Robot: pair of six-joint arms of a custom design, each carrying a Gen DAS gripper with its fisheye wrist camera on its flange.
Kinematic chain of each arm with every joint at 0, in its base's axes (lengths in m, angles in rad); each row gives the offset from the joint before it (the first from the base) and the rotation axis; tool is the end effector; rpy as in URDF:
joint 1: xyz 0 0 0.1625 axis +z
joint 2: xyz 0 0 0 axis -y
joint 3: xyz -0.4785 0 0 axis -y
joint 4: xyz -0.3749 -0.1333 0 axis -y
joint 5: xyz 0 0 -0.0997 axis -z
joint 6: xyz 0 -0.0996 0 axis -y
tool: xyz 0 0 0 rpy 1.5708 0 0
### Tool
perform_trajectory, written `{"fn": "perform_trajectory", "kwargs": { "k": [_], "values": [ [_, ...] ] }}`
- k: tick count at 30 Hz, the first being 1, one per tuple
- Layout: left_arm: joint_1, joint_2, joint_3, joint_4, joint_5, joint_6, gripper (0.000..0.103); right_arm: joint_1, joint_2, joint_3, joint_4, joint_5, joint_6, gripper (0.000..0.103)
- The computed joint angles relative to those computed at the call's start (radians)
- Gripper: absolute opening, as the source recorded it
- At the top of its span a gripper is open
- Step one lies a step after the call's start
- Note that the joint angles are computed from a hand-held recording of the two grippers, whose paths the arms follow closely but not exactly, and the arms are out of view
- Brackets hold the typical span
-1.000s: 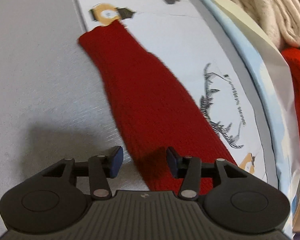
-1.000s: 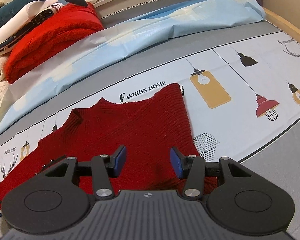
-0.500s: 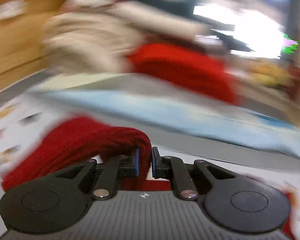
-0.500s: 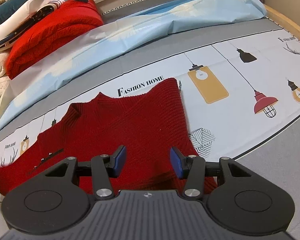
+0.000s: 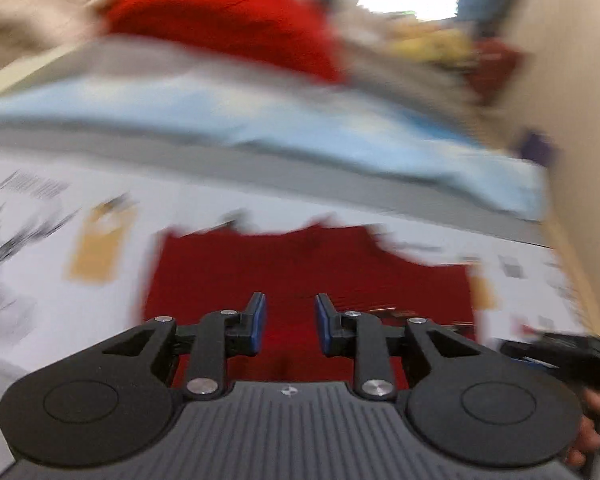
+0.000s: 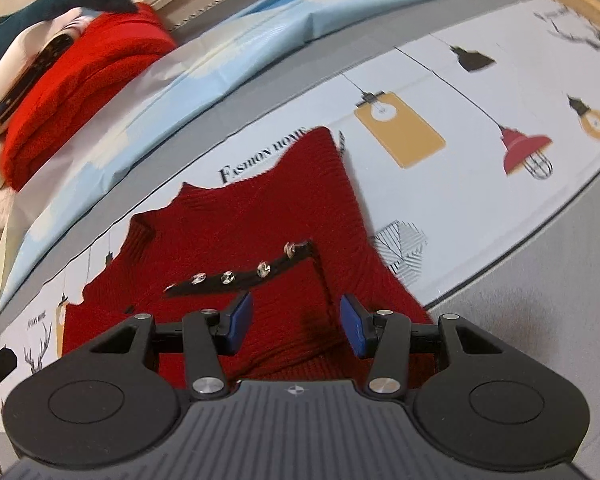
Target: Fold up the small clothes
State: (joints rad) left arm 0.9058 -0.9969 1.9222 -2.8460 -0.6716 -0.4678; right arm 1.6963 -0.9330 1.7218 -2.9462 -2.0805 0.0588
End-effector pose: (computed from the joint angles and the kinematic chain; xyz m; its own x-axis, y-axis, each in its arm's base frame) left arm -0.2041 -0.6027 0.2408 -0.8462 -0.1791 -0.5018 0.2219 0.7377 -0.6376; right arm 0.1692 -0.6643 0.2637 -0.9044 0.2070 0.3731 -0.0512 0.8155 -0.5765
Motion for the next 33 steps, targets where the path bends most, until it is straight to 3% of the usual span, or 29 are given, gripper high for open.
{"fn": "perform_trajectory", "kwargs": {
  "k": [3, 5, 13, 15, 18, 24, 27, 29, 31, 33],
  "values": [
    [0.044, -0.031, -0.038, 0.219, 0.049, -0.210, 0.029, -0.017, 0.002, -0.003, 0.024, 0.018, 0.069, 0.051],
    [0.070, -0.045, -0.054, 0.242, 0.025, -0.264, 0.029, -0.031, 0.007, -0.005, 0.045, 0.039, 0.124, 0.051],
    [0.069, -0.042, -0.065, 0.244, 0.018, -0.249, 0.035, -0.053, 0.051, -0.022, 0.055, 0.028, 0.224, 0.046],
    [0.074, -0.041, -0.064, 0.244, 0.013, -0.245, 0.035, -0.049, 0.057, -0.024, 0.042, 0.009, 0.216, 0.023],
    [0.078, -0.040, -0.063, 0.247, 0.011, -0.238, 0.035, -0.039, 0.058, -0.023, 0.030, -0.013, 0.198, 0.016],
    [0.078, -0.038, -0.066, 0.247, 0.002, -0.237, 0.035, -0.032, 0.048, -0.024, 0.020, -0.007, 0.152, 0.018],
    [0.079, -0.031, -0.069, 0.247, -0.001, -0.236, 0.035, -0.054, 0.050, -0.028, 0.043, 0.022, 0.171, 0.019],
    [0.080, -0.028, -0.072, 0.251, -0.001, -0.241, 0.035, -0.057, 0.049, -0.023, 0.028, 0.032, 0.176, 0.012],
    [0.081, -0.026, -0.073, 0.249, 0.001, -0.240, 0.035, -0.050, 0.041, 0.001, -0.068, 0.078, 0.123, 0.007],
    [0.081, -0.026, -0.074, 0.247, 0.007, -0.238, 0.035, -0.039, 0.026, 0.036, -0.237, 0.197, 0.008, 0.006]
  ]
}}
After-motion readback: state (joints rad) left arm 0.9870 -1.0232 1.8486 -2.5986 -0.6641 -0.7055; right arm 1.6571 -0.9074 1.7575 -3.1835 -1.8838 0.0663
